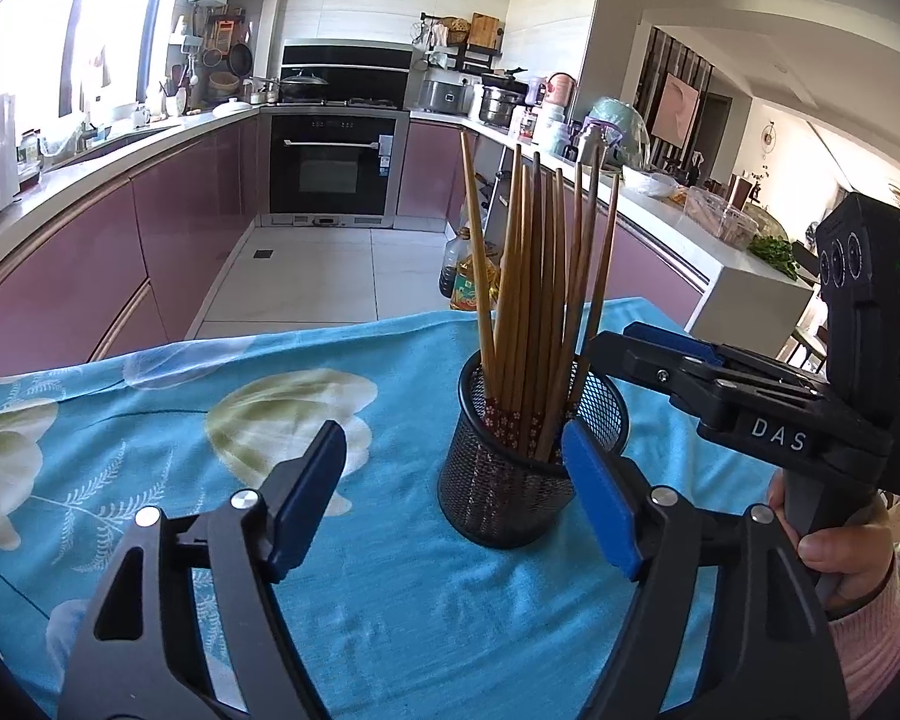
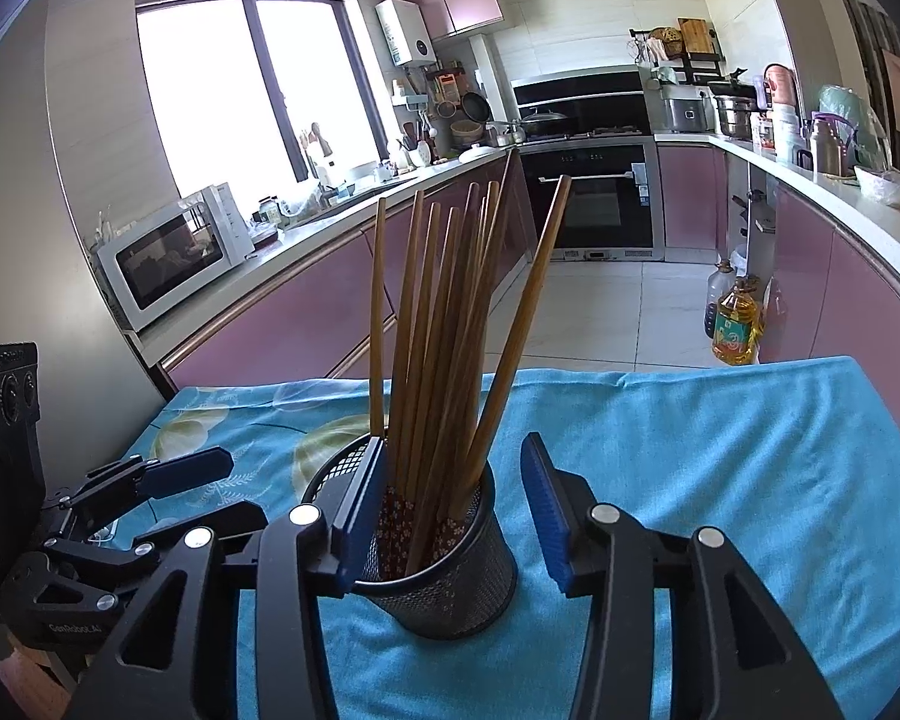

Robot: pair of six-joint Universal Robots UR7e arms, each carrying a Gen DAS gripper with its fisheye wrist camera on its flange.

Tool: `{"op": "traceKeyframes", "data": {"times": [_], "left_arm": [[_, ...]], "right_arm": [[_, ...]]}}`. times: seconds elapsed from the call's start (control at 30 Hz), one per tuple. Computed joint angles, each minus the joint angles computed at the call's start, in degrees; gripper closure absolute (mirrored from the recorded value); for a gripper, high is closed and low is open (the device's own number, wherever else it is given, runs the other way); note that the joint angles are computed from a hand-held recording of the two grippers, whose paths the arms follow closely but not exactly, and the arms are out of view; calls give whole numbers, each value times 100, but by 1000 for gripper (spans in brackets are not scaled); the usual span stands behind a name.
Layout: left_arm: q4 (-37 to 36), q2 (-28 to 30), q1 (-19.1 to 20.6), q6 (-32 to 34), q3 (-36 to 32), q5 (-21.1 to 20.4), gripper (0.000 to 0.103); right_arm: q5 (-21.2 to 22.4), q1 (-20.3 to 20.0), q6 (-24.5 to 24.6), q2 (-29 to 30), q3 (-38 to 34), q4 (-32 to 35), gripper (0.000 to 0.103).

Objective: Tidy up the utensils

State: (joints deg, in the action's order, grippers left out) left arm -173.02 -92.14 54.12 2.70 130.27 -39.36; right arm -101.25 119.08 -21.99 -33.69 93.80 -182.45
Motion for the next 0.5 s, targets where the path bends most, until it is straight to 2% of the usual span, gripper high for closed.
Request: {"op": "traceKeyframes", "data": {"times": [0.23, 0.3, 0.5], "left_arm": [[-717, -83, -205, 237, 299, 423, 11], [-945, -94, -274, 332, 386, 550, 9], [-1532, -120, -501, 508, 629, 979, 6]], "right_arm": [[-140, 64, -211, -13, 234, -502, 34], [-196, 82, -264, 4, 284, -648, 27], [-365, 134, -446, 33, 452, -1040, 16]]}}
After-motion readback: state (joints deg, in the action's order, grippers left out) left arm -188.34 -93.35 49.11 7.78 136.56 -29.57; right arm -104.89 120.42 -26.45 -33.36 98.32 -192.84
